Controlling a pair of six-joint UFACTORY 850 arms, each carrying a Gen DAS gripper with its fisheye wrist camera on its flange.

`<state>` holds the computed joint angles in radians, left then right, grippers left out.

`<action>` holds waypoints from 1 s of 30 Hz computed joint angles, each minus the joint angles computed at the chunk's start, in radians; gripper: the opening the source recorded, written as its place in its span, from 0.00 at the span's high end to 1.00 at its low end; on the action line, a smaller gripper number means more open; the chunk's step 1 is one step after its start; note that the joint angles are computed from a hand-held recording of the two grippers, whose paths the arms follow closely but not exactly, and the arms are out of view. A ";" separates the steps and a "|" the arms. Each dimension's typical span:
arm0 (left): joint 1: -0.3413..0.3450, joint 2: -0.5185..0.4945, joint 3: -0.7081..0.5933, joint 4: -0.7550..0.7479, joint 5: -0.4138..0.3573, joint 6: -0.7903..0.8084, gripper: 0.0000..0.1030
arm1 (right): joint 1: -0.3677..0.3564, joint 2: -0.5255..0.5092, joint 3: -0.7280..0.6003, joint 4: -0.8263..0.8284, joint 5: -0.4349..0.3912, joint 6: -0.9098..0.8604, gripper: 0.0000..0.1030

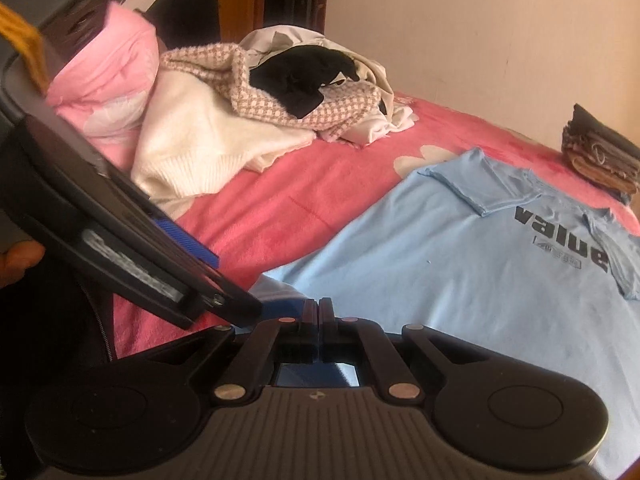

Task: Fold clothes
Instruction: 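Bring the right gripper beside the left gripper at the shirt hem, then close the left gripper on the blue shirt hem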

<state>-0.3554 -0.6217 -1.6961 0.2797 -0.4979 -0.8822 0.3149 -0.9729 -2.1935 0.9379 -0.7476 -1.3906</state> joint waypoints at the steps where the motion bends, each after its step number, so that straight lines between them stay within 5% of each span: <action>1: 0.001 0.008 0.007 -0.003 0.003 0.017 0.54 | -0.003 -0.012 -0.022 -0.008 -0.011 0.021 0.99; 12: -0.126 -0.175 -0.256 0.287 -0.321 0.401 0.54 | -0.027 -0.134 -0.241 -0.026 -0.167 0.212 1.00; 17: -0.130 -0.231 -0.332 0.337 -0.421 0.305 0.54 | -0.032 -0.152 -0.279 -0.020 -0.193 0.244 0.99; 25: -0.131 -0.284 -0.411 0.354 -0.476 0.280 0.57 | -0.040 -0.226 -0.413 -0.025 -0.248 0.337 0.99; 27: -0.131 -0.317 -0.458 0.337 -0.508 0.305 0.61 | -0.041 -0.244 -0.444 -0.029 -0.257 0.354 0.99; 30: -0.120 -0.347 -0.505 0.284 -0.544 0.310 0.85 | -0.041 -0.282 -0.514 -0.042 -0.278 0.391 0.99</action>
<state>-0.4752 -0.9683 -2.2011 0.5641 -1.0417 -0.5720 0.2735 -1.2549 -2.7071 0.8963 -1.0252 -0.9991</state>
